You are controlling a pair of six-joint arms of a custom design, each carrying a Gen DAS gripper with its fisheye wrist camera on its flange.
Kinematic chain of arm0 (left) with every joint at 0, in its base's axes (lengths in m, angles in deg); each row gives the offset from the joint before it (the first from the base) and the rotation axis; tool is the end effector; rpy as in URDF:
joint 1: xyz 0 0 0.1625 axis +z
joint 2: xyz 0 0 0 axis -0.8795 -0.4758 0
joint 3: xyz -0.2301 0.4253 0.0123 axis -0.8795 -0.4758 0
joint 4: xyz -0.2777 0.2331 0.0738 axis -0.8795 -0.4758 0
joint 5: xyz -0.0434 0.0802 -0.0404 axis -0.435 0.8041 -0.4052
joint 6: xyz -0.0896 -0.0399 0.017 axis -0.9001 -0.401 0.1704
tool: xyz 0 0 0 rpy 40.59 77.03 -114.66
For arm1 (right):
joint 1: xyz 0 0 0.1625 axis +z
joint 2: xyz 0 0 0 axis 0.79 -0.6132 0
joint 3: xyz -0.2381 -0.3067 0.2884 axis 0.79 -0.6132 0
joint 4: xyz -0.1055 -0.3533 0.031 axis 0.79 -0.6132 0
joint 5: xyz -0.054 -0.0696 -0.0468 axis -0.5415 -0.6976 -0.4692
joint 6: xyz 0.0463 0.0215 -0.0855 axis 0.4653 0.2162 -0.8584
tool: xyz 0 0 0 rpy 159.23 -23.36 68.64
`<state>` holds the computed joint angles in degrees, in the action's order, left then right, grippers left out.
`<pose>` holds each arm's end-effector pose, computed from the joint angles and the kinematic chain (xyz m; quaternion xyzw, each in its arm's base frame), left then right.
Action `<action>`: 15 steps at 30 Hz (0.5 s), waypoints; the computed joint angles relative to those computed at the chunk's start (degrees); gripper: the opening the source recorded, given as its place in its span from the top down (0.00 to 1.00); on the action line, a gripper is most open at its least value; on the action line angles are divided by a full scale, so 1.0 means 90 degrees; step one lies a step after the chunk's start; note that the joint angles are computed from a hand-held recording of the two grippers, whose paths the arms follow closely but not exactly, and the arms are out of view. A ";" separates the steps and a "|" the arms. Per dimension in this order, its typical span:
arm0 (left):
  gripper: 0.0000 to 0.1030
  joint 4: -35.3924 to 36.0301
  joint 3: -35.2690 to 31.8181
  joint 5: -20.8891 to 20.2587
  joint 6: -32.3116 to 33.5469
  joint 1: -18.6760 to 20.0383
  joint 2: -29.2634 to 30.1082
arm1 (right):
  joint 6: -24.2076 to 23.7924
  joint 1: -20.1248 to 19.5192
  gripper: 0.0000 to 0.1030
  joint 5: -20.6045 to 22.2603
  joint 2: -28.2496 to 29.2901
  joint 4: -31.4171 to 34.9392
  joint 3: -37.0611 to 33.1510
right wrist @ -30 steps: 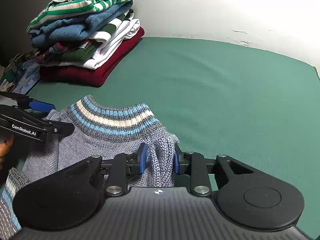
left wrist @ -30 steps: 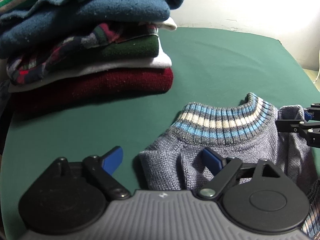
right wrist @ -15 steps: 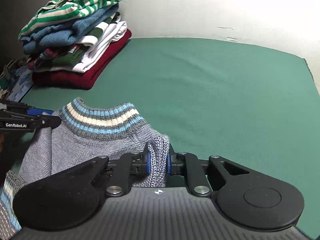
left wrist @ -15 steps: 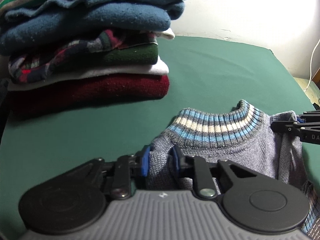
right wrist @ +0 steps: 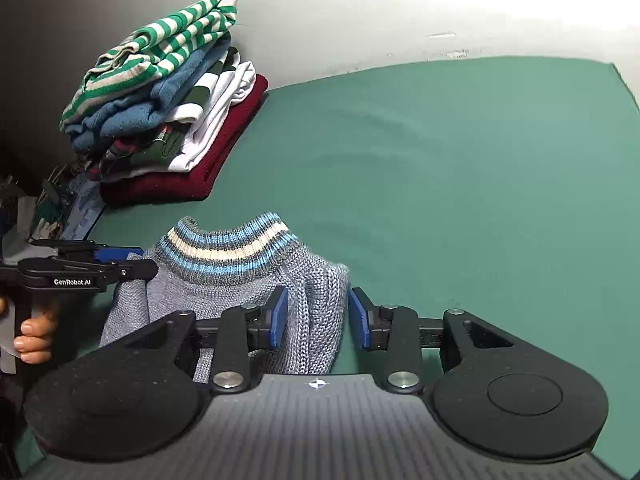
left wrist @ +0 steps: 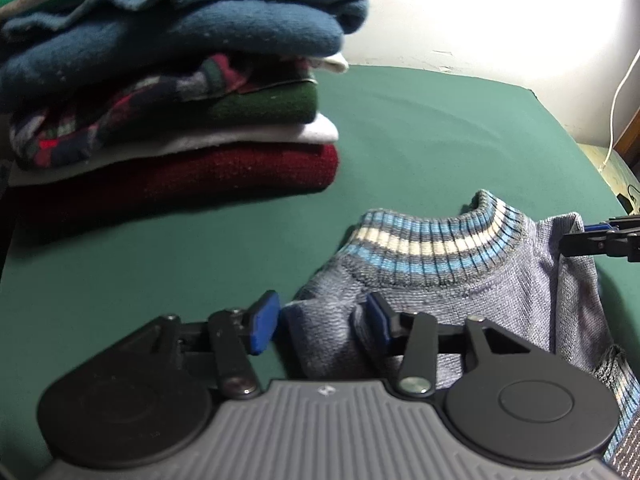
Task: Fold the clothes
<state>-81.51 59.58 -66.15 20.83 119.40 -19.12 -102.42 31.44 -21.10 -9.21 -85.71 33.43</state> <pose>-0.3063 -0.8431 0.1210 0.2596 0.9088 -0.2073 0.2525 0.0305 -0.8095 0.3693 0.1602 -0.9422 0.2563 0.1447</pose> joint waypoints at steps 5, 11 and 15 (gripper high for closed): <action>0.43 0.0044 -0.0112 -0.0013 0.0143 -0.0035 0.0094 | -0.0069 0.0056 0.60 0.0107 0.0194 0.0098 -0.0166; 0.37 0.0242 -0.0370 0.0015 0.0065 -0.0004 0.0160 | -0.0187 0.0154 0.53 -0.0269 0.0434 -0.0230 -0.0430; 0.36 0.0127 -0.0277 -0.0026 0.0163 -0.0004 0.0135 | -0.0511 0.0129 0.60 -0.0108 0.0417 0.0389 -0.0616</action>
